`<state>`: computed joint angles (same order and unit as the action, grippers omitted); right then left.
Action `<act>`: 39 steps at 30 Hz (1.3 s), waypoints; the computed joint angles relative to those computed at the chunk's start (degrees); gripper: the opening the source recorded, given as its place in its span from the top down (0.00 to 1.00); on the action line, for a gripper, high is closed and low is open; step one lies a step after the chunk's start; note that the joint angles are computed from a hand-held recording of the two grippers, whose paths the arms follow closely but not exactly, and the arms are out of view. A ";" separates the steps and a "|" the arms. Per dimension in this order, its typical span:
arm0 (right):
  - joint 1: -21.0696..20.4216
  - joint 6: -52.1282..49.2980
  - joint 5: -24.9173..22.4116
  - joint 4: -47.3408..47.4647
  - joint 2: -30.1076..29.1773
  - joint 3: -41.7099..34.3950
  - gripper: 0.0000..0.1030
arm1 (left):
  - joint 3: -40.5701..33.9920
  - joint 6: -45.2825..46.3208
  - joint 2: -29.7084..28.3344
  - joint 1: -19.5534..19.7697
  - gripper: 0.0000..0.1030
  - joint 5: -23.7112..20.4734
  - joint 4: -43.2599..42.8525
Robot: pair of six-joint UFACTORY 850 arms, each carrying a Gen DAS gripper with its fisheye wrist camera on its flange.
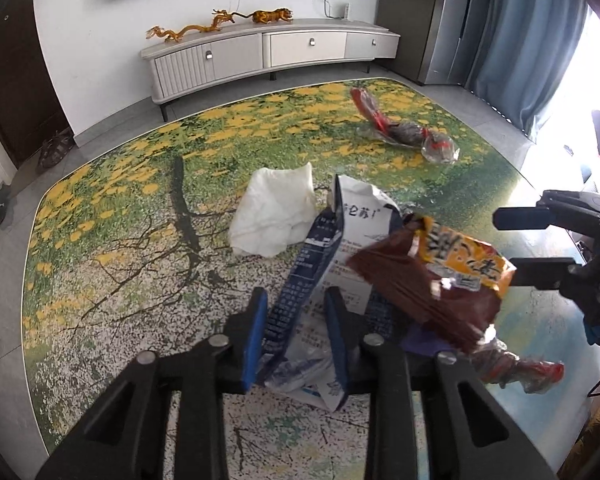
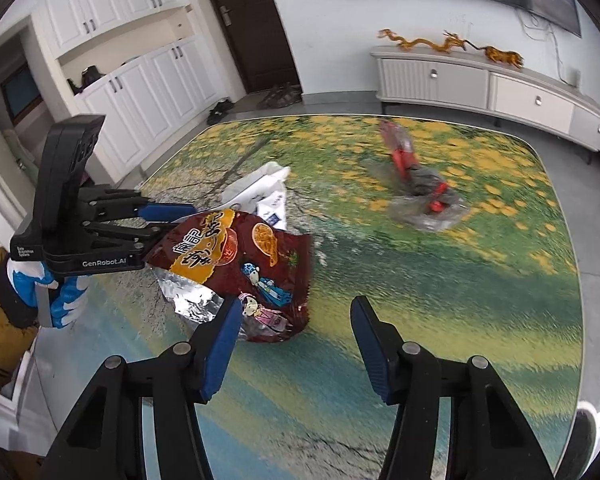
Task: Collect trash
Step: 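Grasp the blue-and-white printed carton with the left tool while the right tool grasps the red chip bag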
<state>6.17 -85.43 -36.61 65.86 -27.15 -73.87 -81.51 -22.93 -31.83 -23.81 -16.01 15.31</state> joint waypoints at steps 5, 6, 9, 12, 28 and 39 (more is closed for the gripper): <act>0.59 -4.46 -1.29 2.69 1.13 0.90 0.47 | 0.11 -1.33 0.05 -0.15 0.76 0.25 1.39; 0.65 -5.18 -1.65 3.08 1.37 1.07 0.47 | 0.15 -1.20 0.06 -0.12 0.76 0.37 1.19; 1.07 -7.57 -3.29 3.76 2.23 1.45 0.47 | 0.34 -0.54 0.14 -0.02 0.76 0.72 0.45; 2.41 -9.47 -2.23 3.19 2.74 1.76 0.36 | 0.55 -0.80 0.29 -0.03 0.77 0.88 0.47; 5.42 -3.09 -0.54 -3.02 -2.43 -3.75 0.40 | 2.27 -0.16 1.64 -0.04 0.89 2.35 -0.71; 3.19 -3.43 -4.57 0.53 -1.74 -2.50 0.63 | 3.19 -7.60 2.35 -1.11 0.96 2.37 6.37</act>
<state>9.36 -88.85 -41.18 66.39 -28.89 -76.37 -78.33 -30.53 -29.49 -24.93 -13.64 21.67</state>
